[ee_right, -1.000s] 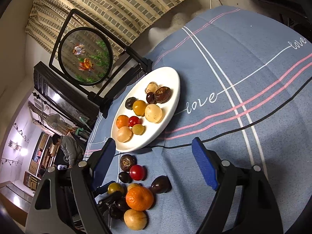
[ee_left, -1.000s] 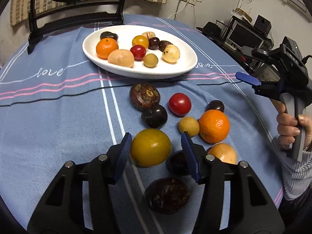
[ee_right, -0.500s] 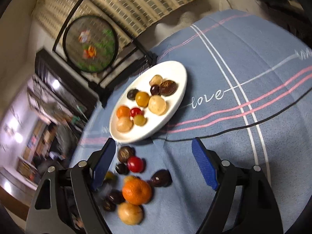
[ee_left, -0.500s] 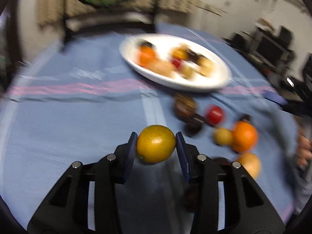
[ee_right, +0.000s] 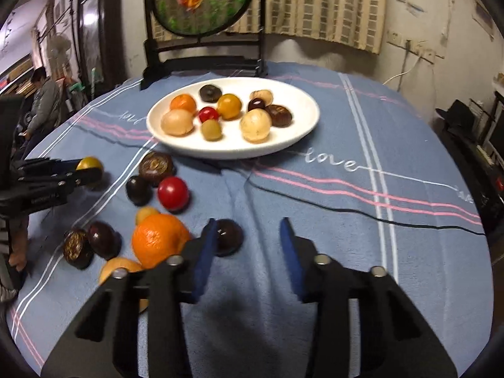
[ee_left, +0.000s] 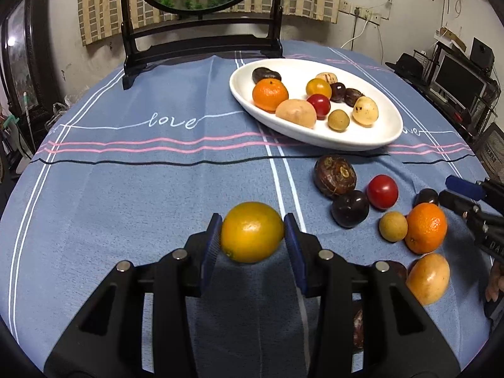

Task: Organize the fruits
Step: 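Grasp the yellow lemon with the left tool while the right tool grasps a dark brown plum, then carry both fruits onto the white plate and open both tools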

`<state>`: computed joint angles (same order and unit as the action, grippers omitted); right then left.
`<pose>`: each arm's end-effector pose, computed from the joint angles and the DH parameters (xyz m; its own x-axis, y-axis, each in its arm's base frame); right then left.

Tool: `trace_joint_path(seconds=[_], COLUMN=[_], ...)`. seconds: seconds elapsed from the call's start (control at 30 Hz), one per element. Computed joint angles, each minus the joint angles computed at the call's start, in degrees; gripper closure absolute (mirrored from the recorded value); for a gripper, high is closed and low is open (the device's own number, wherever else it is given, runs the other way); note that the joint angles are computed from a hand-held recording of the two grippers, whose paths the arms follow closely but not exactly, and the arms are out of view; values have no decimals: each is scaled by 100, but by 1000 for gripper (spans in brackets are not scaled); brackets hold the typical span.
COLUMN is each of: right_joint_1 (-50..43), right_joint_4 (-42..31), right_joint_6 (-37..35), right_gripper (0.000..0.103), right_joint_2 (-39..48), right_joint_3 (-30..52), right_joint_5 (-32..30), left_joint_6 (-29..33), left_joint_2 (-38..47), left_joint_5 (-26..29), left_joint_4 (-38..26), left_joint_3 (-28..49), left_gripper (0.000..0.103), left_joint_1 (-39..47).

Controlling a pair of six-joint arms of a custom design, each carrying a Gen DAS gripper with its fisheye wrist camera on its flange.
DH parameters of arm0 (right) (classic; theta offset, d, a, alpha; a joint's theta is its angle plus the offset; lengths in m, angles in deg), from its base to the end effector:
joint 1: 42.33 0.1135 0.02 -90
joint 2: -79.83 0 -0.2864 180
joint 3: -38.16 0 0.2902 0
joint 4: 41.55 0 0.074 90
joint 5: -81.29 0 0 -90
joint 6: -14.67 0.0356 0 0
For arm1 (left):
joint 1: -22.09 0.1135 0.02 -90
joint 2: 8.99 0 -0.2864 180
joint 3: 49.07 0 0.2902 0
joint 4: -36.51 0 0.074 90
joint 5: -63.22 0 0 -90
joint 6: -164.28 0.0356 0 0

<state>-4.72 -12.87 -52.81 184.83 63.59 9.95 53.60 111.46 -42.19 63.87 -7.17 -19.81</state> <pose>0.1770 0.1220 0.0211 -0.7280 -0.1028 -0.6778 -0.1510 0.9885 0.0123 0.2226 -0.1871 -0.0084 -0.7262 0.1942 -0.6595 0.2815 0.9591 -0.0276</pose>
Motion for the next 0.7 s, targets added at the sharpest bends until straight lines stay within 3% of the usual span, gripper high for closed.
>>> trace_joint_path(seconds=[0.2,0.7], right_joint_1=[391,73], right_joint_4=[-203,-210], right_joint_6=[-283,-389], right_gripper=[71,72], right_joint_2=[344,527], right_joint_3=[325,558], right_joint_5=[256,-138], left_joint_6=[41,368], left_joint_2=[14,154], left_joint_5=[-63,-354], left_joint_4=[-56,72], left_joint_3=[26,112], left_gripper=[62,62], left_joint_1=[-74,-313])
